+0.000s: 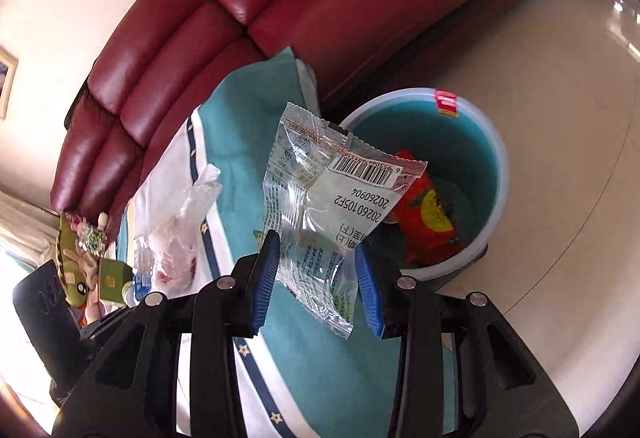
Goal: Collect trash
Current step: 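Carry both items over the teal bin and open both tools to drop them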
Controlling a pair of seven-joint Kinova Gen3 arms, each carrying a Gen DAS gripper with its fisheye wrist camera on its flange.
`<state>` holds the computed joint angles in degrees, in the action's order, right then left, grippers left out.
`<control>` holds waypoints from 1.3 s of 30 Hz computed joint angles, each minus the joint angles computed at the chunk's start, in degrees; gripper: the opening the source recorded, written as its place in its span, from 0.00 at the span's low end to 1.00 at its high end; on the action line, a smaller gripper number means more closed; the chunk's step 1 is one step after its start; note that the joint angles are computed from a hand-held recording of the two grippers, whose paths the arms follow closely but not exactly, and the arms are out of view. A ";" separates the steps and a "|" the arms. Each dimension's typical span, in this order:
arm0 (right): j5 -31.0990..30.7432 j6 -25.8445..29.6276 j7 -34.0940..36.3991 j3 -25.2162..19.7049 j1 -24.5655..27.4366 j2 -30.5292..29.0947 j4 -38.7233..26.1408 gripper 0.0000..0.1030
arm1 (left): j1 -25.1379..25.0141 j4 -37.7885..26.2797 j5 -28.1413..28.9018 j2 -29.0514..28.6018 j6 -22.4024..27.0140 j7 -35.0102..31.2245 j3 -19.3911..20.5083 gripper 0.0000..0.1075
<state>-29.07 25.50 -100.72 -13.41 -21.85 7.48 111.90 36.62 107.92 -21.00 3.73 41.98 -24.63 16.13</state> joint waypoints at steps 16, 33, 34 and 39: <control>3.34 3.81 0.00 3.19 4.94 5.90 -3.82 0.36 | 0.02 -18.32 11.34 20.22 -1.83 -19.61 -5.44 0.21; 8.77 6.28 -3.04 2.38 4.47 11.25 -8.24 0.43 | 2.75 -17.37 12.77 20.97 -3.30 -19.90 -9.63 0.87; 8.92 6.25 -3.17 2.33 4.31 11.30 -8.27 0.58 | 2.36 -16.59 13.08 20.44 -3.82 -19.70 -9.41 0.88; 9.04 7.47 -4.16 2.07 3.83 11.45 -8.88 0.75 | 1.96 -14.19 12.68 18.41 -4.61 -18.02 -9.16 0.89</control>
<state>-20.04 32.97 -104.88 -11.34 -18.02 18.93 103.02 38.58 93.73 -8.32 22.15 37.37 -42.65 6.97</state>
